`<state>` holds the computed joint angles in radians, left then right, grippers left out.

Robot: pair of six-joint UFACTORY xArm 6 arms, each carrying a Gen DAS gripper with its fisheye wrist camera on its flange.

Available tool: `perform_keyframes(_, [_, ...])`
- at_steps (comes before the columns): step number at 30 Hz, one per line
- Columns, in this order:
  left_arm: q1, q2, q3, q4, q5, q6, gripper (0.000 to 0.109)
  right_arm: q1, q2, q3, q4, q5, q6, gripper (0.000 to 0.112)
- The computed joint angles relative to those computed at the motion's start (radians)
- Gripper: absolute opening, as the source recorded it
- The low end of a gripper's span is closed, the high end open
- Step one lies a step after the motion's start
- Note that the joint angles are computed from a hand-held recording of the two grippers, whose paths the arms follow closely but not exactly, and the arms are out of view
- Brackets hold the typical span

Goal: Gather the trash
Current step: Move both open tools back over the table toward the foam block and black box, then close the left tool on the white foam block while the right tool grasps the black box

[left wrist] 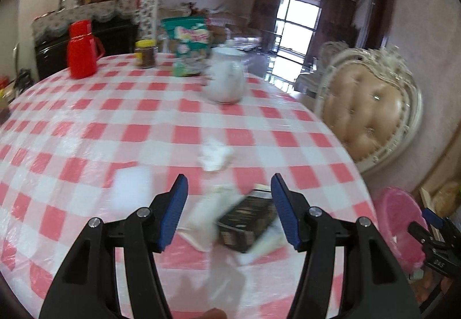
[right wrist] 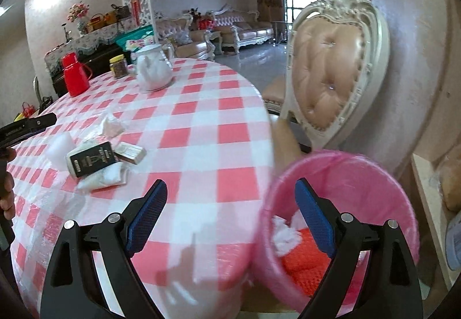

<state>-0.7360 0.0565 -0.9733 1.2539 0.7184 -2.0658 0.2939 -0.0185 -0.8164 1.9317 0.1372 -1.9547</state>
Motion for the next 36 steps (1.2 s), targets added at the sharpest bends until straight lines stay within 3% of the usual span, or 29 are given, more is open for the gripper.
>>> perform_keyframes(10, [0.068,-0.106,0.162,-0.006,0.004,-0.072,0.059,0.126,0.032,-0.046,-0.006,-0.038,0.027,0.084])
perform_keyframes(16, [0.116,-0.129,0.221,0.001,-0.037,-0.112,0.062,0.199,0.065,-0.086,-0.012,-0.057,0.049,0.084])
perform_keyframes(36, [0.203,-0.063,0.237,0.039,-0.163,-0.138,0.066,0.371,0.205,-0.239,-0.086,-0.140,0.230,0.084])
